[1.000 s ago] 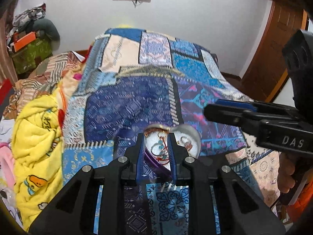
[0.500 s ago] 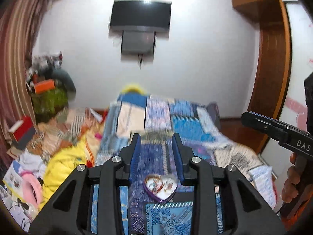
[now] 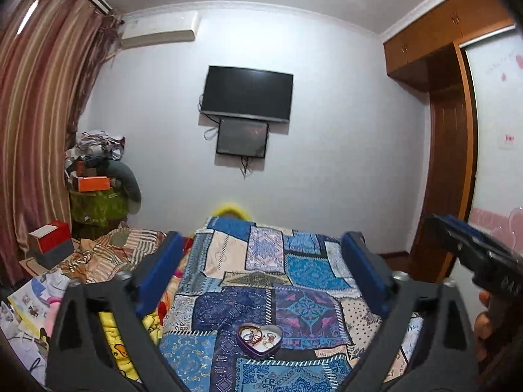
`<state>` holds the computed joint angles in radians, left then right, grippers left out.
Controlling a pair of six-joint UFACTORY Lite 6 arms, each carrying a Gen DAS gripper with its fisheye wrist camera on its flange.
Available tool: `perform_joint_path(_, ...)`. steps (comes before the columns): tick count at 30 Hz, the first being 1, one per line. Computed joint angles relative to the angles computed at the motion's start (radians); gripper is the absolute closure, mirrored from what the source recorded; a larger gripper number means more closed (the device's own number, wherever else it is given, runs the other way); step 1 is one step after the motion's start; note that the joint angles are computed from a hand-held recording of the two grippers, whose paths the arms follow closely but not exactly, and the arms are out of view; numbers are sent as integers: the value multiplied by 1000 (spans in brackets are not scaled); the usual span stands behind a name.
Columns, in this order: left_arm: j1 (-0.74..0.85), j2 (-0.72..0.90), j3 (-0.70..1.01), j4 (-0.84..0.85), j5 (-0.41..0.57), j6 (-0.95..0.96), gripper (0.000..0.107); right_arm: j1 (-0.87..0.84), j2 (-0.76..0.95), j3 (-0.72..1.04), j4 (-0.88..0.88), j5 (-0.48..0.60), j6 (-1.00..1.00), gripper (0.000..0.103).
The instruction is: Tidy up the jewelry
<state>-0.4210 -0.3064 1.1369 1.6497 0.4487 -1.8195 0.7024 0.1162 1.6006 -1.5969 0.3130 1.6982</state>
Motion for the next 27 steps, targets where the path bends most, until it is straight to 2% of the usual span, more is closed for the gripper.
perform_joint_path(1,-11,-19,-18,8,22,-12,5,6,3,2,-3,17,1,3)
perform_joint_path(10,-60,-46,-63,-29,97,30,5,25,-15,-13,24,44,-39,2)
perform_joint_path(16,-75,-53,-72,-36,111,35,5,28,-70,-93,-23,40,5,2)
perform_joint_path(27,-68,-49,-71,-48,96,51,5,18,-90,-112,39,25,-48,2)
